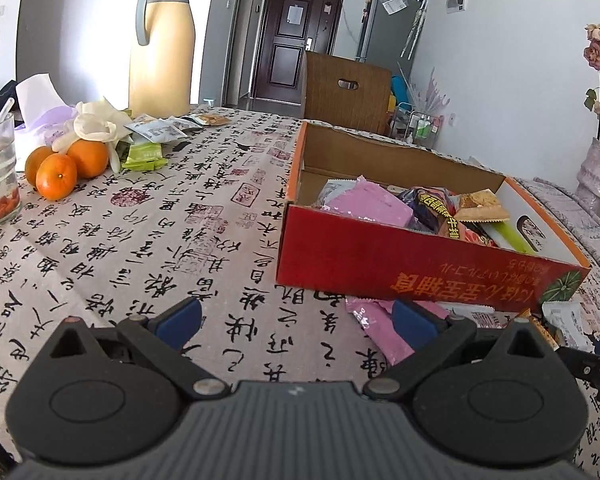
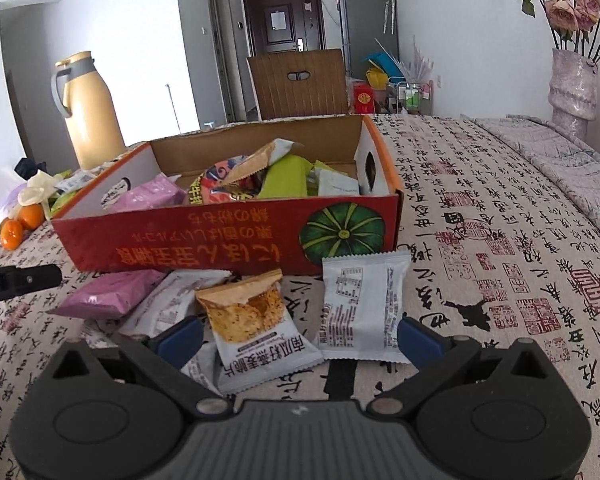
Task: Organize snacks
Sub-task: 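Move both tools back toward the snack pile beside the box, then grasp a white packet with the right tool while the left tool grasps a pink packet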
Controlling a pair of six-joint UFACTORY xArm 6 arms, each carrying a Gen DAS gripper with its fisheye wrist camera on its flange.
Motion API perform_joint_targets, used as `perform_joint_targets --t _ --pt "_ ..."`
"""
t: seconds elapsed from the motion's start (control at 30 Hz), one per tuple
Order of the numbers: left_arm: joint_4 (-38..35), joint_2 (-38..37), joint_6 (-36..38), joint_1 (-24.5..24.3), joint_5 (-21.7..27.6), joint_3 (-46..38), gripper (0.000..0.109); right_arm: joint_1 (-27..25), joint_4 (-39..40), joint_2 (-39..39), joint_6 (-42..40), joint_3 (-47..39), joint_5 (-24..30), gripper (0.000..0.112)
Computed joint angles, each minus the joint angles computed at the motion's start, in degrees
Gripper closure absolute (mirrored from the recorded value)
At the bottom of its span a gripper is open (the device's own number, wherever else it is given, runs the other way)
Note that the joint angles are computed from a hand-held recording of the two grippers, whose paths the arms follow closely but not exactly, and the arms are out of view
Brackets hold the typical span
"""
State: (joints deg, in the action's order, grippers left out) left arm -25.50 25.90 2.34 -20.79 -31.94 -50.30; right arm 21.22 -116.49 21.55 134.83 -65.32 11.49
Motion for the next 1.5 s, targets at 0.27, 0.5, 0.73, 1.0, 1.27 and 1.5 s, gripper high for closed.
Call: perform_joint_targets --t 0.27,0.5,0.73,1.0,1.27,1.5 --pt "3.31 1.07 -3.31 1.01 0.23 -0.56 0.006 -0.06 2.54 1.89 -3.94 -2.06 -0.03 0.011" --pt "4.18 1.32 -4.17 1.26 0.57 -0.74 0.006 1.23 -0.89 3.1 -5.81 -5.26 -1.46 0.027" --pt "7.67 1.42 -7.26 2.3 0.8 -0.53 0.006 0.81 4.33 5.26 -11.87 -7.04 -2.23 0.039" --pt "8.7 1.36 -8.38 2.66 0.97 -0.42 0.006 0.36 2.42 4.36 -9.7 -5.76 -2.66 0.042" --pt "7.88 1.23 -7.93 2.44 1.27 -0.39 0.006 0.27 0.09 2.68 -6.68 -3.31 -1.62 0.041" --pt "6.74 1.25 -7.1 2.02 0.82 -0.25 0.006 0.51 -1.23 1.38 -5.13 -1.9 -0.94 0.055"
